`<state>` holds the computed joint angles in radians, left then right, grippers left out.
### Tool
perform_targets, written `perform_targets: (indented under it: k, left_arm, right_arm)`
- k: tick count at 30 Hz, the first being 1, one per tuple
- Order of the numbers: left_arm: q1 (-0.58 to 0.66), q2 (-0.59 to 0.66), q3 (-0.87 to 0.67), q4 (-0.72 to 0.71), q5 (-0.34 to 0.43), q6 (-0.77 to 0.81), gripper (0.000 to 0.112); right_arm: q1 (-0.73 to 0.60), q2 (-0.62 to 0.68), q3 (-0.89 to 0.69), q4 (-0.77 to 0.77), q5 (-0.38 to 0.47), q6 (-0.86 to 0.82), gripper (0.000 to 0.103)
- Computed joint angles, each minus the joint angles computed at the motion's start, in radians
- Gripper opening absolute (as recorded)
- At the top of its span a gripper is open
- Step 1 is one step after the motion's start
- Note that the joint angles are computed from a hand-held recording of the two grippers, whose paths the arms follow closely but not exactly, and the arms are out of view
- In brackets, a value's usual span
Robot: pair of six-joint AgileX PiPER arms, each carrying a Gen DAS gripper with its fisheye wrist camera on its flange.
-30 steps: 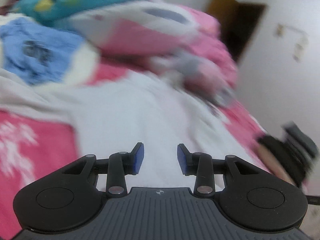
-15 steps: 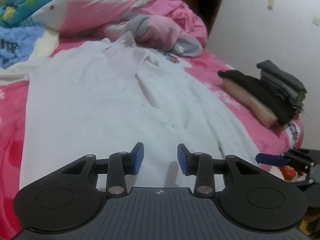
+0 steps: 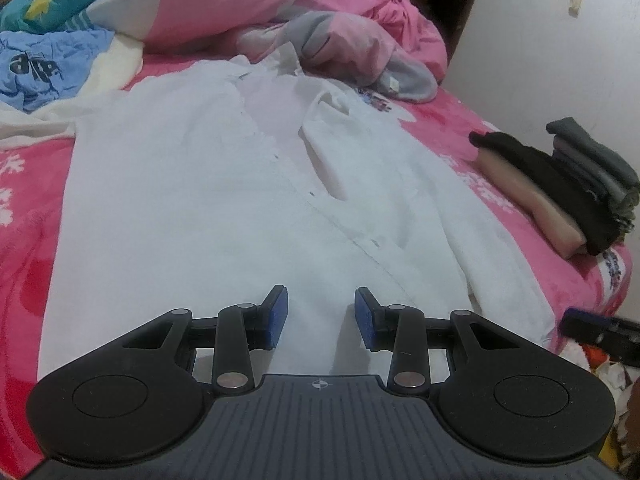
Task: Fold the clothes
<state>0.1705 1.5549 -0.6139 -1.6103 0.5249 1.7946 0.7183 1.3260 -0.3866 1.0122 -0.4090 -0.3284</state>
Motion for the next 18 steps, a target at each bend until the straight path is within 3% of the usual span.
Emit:
perform_targets:
  k: [1,2,3,6,9,13,18]
  left_arm:
    - [-0.007,0.003,-0.002,-0.002,-0.008,-0.002,0.037]
    - [-0.014,0.004,-0.002,-0.007,-0.016,0.004,0.037]
    - [-0.021,0.005,-0.002,-0.015,-0.023,0.013,0.037]
    - [-0.027,0.015,-0.014,-0.005,-0.027,0.003,0.037]
    - [-0.026,0.022,-0.028,0.017,-0.024,-0.025,0.037]
    - [-0.023,0.04,-0.044,0.029,-0.016,-0.048,0.037]
    - [-0.022,0.066,-0.074,0.059,-0.002,-0.11,0.037]
  right_arm:
    - [-0.008,0.017,0.002,-0.078,0.015,0.077,0.056]
    - [-0.009,0.037,-0.006,-0.118,0.029,0.114,0.047]
    - [-0.003,0.06,-0.019,-0.118,0.03,0.112,0.029]
    - [0.003,0.095,-0.043,-0.069,0.014,0.055,0.008]
    - [-0.092,-0.021,-0.007,-0.221,0.024,0.189,0.002]
    - [-0.34,-0.151,-0.069,-0.47,0.111,0.277,0.002]
    - [-0.607,-0.035,-0.364,-0.598,0.199,0.101,0.001]
